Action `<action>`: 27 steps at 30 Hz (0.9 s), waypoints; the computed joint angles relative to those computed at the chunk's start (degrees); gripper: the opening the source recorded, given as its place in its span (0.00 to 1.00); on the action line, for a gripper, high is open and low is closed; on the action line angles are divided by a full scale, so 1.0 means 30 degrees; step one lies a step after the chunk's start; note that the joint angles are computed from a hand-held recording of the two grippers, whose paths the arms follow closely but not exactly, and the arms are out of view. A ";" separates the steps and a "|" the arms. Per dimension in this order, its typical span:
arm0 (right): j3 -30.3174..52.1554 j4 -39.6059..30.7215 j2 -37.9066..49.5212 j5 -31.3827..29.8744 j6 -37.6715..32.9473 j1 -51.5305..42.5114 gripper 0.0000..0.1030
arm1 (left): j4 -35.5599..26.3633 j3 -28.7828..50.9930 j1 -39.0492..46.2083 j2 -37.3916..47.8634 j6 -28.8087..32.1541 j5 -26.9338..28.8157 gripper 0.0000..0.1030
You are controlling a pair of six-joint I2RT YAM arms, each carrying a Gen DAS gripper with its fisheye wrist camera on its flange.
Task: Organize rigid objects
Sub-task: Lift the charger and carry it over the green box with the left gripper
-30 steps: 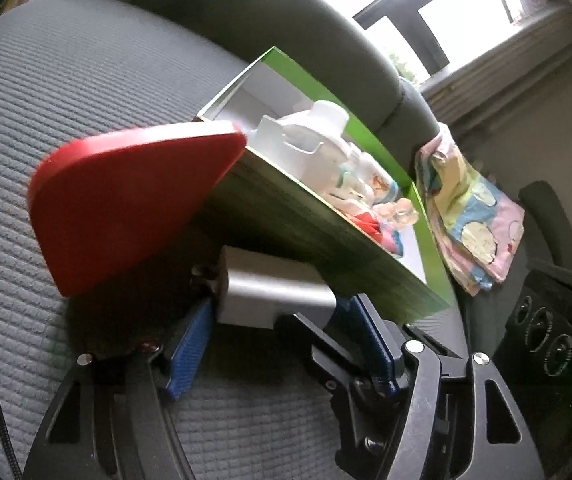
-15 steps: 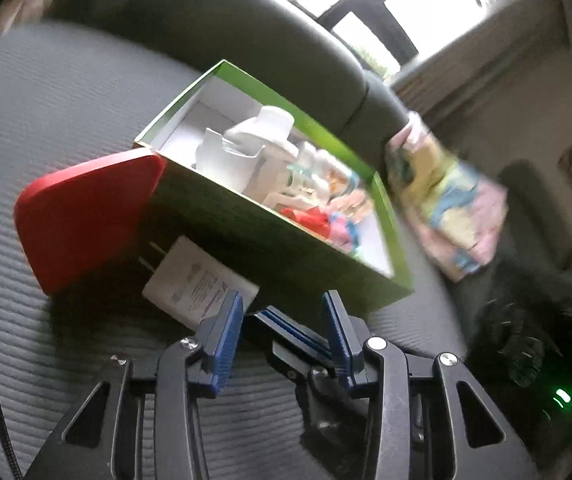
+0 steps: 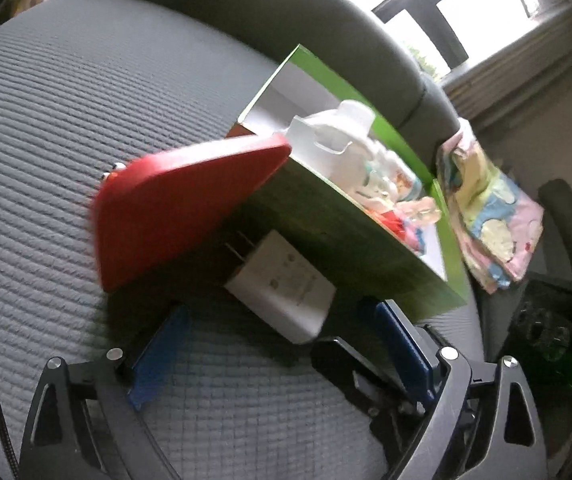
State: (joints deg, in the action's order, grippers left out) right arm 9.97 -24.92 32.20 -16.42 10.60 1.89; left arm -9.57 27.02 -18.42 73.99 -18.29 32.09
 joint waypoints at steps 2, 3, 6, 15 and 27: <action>-0.0298 0.1562 0.0957 0.0713 0.0210 0.1067 0.72 | 0.0796 0.0182 -0.0371 0.0795 -0.0416 -0.0215 0.91; -0.0302 0.2456 0.2093 0.1353 0.0251 0.1684 0.67 | 0.1025 0.0267 -0.0422 0.0978 -0.0499 -0.0221 0.90; 0.0237 0.4336 0.5857 0.0584 -0.0622 0.1279 0.47 | 0.1100 0.0680 -0.0182 0.1853 -0.0310 0.0213 0.78; 0.0365 0.2643 0.3801 0.1562 -0.0938 0.2004 0.22 | 0.0288 0.0359 0.0589 0.1221 0.0661 -0.0041 0.48; 0.0632 0.4465 0.6631 -0.0414 -0.0865 0.0208 0.51 | 0.1244 0.0891 0.1775 0.3111 0.0420 0.1583 0.47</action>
State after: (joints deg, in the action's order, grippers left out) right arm 11.87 -11.53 52.10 -17.67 8.00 2.52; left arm -5.84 29.70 -13.09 83.33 -17.03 36.83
